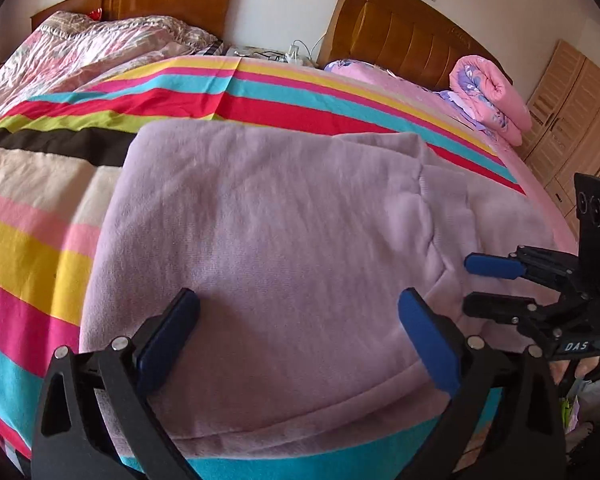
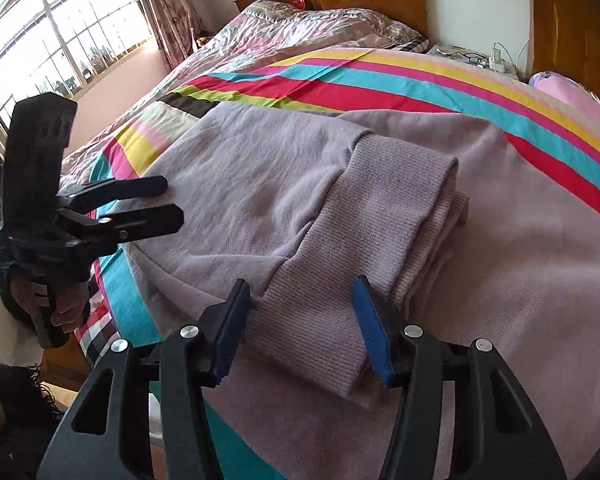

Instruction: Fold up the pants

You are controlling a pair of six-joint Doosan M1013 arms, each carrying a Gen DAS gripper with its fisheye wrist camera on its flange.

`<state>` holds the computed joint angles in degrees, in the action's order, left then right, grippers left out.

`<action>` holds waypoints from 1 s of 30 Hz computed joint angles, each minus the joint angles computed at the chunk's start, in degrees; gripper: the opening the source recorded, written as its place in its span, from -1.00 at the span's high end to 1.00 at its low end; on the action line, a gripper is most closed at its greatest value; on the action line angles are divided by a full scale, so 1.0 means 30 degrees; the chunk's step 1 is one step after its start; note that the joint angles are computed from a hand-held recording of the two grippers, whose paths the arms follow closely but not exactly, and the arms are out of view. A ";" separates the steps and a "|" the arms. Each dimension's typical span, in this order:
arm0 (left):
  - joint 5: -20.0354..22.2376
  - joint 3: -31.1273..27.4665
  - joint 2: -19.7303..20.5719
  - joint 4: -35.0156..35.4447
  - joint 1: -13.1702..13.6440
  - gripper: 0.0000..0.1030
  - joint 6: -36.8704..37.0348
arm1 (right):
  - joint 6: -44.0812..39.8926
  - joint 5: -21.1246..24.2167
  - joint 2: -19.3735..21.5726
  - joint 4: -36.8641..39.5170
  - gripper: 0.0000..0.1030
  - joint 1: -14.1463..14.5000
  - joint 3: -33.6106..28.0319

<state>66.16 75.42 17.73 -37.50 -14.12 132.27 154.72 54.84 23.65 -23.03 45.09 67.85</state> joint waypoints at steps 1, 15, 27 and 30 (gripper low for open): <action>0.0126 0.0187 0.0007 -0.0923 0.0283 -0.94 0.0691 | -0.0035 0.0120 -0.0050 -0.0010 0.01 0.0019 -0.0008; 0.0654 -0.4304 0.2339 0.1618 -0.0903 -0.97 -0.3210 | -0.2681 0.1753 0.0622 -0.0346 0.00 -0.1366 -0.1343; 0.0055 -0.3919 0.2793 0.1408 -0.0692 -0.97 -0.2607 | -0.1924 0.1251 0.0166 -0.0232 -0.25 -0.0605 -0.0319; 0.0052 -0.3810 0.2729 0.1130 -0.0642 -0.97 -0.2363 | 0.0389 0.1601 -0.0470 -0.0809 -0.25 -0.0354 0.0261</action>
<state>66.32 63.99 25.92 -34.11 -16.04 125.18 155.89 59.64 22.24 -25.46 44.03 68.63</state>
